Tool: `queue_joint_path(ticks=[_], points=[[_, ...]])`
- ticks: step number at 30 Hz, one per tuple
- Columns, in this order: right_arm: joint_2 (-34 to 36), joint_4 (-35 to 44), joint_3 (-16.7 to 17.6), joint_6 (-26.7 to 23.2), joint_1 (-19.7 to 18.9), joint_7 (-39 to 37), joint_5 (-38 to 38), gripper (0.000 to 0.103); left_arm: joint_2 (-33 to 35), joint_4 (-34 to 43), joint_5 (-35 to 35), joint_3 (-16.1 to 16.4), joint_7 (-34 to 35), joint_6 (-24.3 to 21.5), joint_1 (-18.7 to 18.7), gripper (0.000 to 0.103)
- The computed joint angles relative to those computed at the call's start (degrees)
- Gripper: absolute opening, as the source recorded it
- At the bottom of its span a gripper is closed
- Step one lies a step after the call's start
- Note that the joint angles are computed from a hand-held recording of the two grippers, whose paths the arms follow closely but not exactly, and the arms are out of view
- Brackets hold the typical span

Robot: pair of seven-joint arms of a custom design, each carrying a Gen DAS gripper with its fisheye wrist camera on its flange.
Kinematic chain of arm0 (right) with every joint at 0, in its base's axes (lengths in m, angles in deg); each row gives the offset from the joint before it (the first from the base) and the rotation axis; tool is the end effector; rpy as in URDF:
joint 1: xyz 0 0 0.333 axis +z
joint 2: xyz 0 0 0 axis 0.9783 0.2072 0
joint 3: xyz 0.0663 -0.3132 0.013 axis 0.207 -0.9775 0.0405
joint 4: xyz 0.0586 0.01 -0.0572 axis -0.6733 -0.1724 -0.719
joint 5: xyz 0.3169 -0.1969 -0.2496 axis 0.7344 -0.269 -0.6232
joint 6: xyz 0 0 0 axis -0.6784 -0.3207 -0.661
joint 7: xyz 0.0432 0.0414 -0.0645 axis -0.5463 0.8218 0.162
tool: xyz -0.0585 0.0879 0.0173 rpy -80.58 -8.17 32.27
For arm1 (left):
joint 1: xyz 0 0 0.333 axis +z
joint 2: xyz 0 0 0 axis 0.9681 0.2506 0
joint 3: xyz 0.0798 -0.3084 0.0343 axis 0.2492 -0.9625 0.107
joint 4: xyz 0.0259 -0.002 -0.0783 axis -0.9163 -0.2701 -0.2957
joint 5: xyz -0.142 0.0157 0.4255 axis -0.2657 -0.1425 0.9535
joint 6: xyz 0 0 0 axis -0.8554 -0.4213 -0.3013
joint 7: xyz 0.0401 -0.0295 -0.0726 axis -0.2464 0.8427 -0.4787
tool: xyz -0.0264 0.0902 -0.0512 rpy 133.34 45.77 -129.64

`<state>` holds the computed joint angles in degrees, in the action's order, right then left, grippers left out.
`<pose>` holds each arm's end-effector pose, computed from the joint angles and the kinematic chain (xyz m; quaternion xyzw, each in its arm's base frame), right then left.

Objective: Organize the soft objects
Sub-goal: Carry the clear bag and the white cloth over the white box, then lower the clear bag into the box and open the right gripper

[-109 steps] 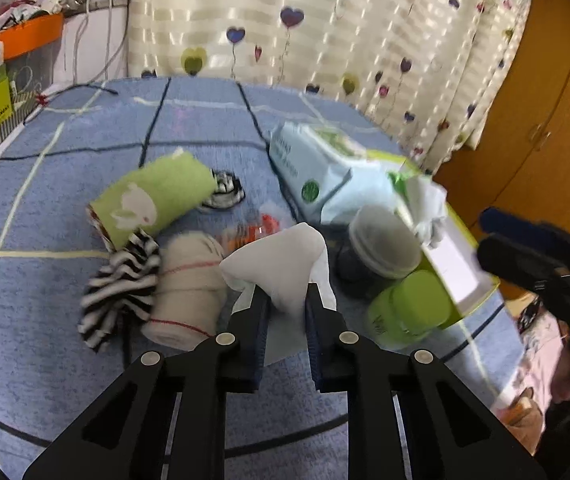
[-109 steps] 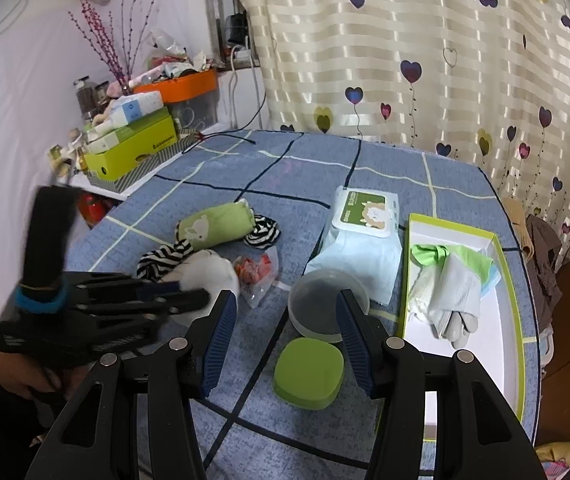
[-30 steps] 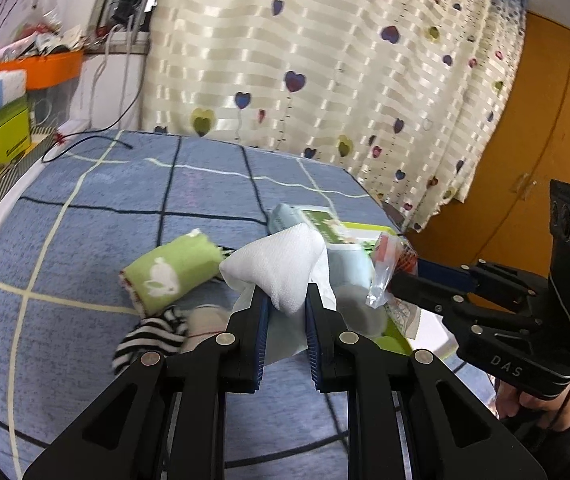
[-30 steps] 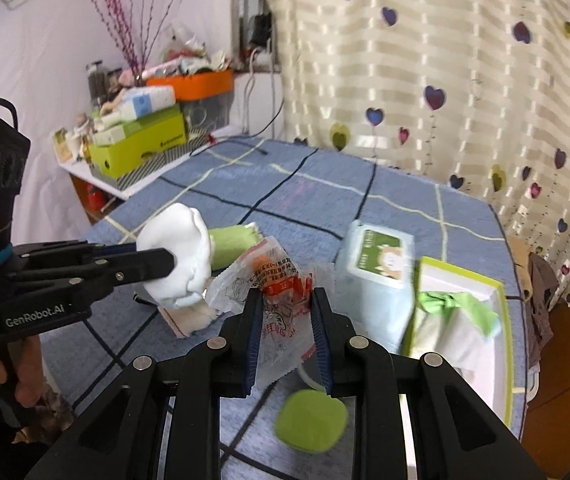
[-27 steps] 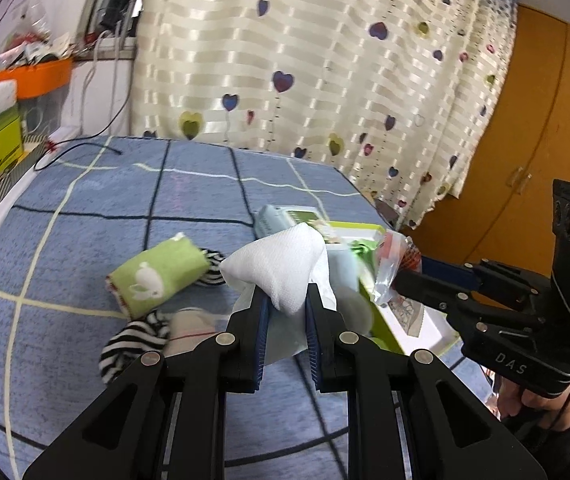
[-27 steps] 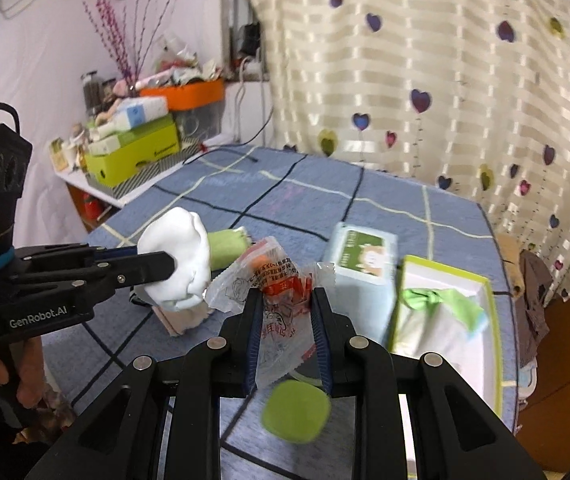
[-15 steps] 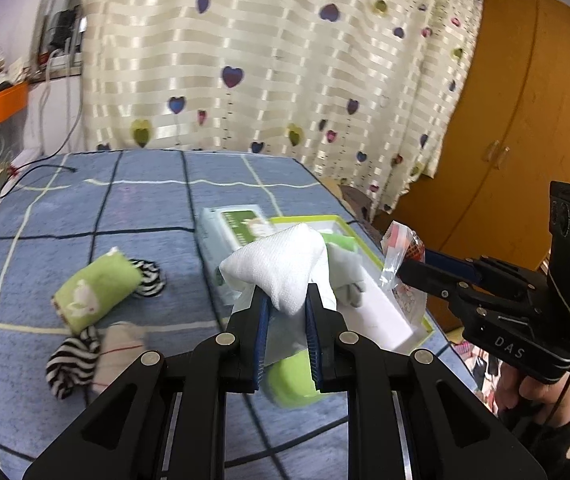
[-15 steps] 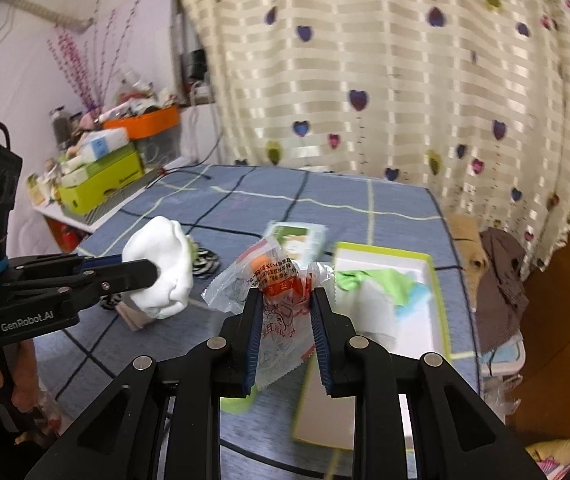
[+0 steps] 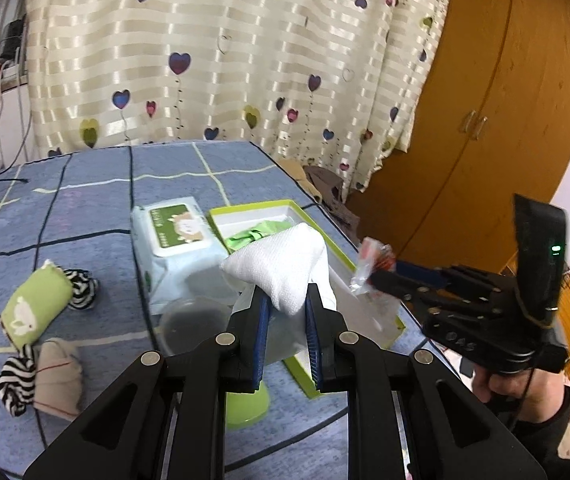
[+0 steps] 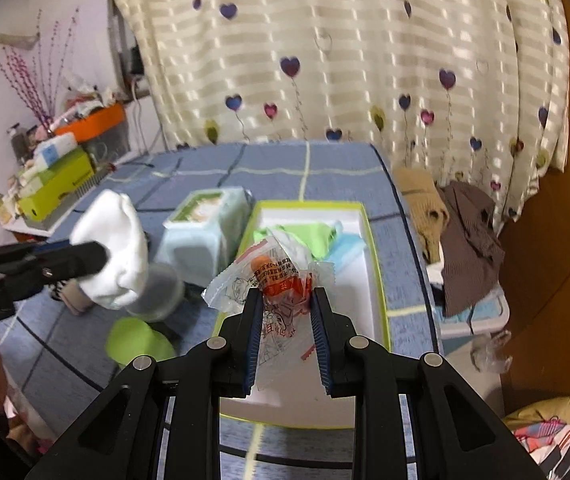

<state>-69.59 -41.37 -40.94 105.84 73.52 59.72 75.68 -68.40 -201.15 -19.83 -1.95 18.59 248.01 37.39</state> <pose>0.6967 -0.0163 0.3414 -0.8024 0.4323 -0.1489 0.3836 0.6175 -0.2477 0.3662 -0.6437 0.6227 -0.4003 0.1940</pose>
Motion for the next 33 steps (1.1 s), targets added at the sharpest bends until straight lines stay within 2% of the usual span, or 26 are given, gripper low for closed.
queue_joint_path(ticks=[6,17,21,22,24,26,33], points=[[6.1,5.0,-0.1,-0.9,-0.3,6.9,-6.0,0.023,2.5,3.5,3.4,-4.8,-1.9,-2.4,4.8,0.018],[15.9,15.2,2.9,-0.5,-2.5,18.5,-15.3,0.025,7.1,9.6,10.4,-15.1,-5.7,-6.8,15.0,0.018],[18.0,17.6,3.2,-1.5,-3.1,22.7,-19.6,0.037,8.8,11.8,12.2,-18.6,-6.3,-8.7,18.2,0.018],[17.8,17.2,3.9,-1.0,-3.6,22.4,-19.6,0.042,9.2,12.2,12.6,-19.0,-6.5,-9.0,18.5,0.018],[16.7,15.9,5.8,-0.9,-5.8,20.1,-17.7,0.043,9.8,13.1,13.4,-19.2,-7.2,-9.8,18.6,0.018],[15.4,14.6,6.7,-0.4,-6.9,17.8,-15.7,0.045,10.6,14.1,13.6,-20.9,-6.8,-10.5,20.2,0.018],[12.8,12.1,6.0,-0.9,-7.5,14.0,-11.4,0.047,13.3,17.5,14.0,-24.1,-5.1,-13.3,22.3,0.018]])
